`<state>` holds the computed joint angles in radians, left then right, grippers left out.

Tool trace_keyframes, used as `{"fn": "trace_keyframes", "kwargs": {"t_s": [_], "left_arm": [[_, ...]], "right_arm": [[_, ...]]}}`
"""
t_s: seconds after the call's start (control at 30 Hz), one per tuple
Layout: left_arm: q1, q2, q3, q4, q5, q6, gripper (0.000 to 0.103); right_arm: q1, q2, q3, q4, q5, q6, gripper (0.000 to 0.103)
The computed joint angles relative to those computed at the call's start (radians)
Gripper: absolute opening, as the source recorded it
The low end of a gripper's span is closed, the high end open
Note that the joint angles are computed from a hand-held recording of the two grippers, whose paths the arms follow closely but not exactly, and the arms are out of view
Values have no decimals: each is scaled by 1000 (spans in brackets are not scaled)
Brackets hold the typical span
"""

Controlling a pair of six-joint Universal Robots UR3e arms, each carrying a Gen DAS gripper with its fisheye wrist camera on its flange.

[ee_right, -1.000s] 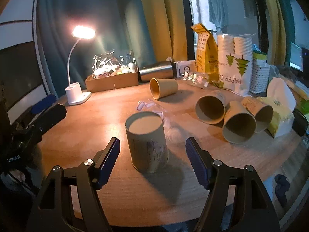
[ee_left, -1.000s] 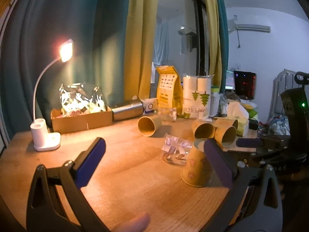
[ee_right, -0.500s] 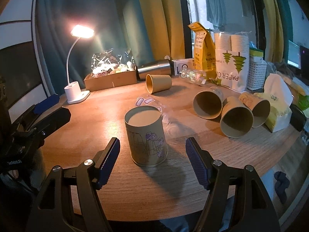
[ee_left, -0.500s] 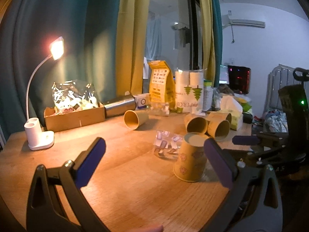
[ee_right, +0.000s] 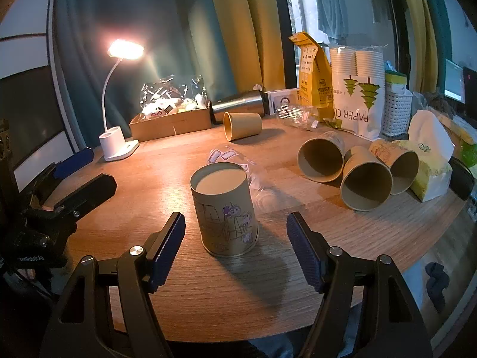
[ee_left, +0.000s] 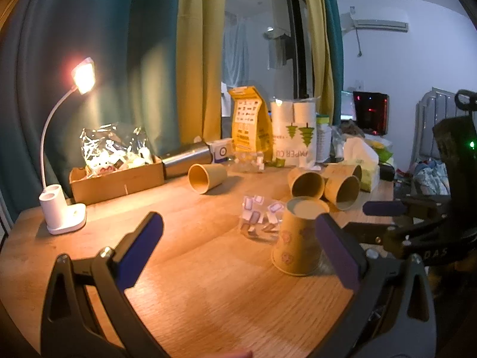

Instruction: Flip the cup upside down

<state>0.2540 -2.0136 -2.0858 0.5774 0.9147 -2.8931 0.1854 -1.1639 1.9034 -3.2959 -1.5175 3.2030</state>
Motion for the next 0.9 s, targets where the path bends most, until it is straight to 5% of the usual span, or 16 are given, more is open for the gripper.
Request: {"fn": "trace_keyframes", "kwargs": {"t_s": [0.9], "left_arm": [[-5,-6,7,-9,11,9,103]], "right_arm": [[-1,19,-3,-6,16,7,74]]}}
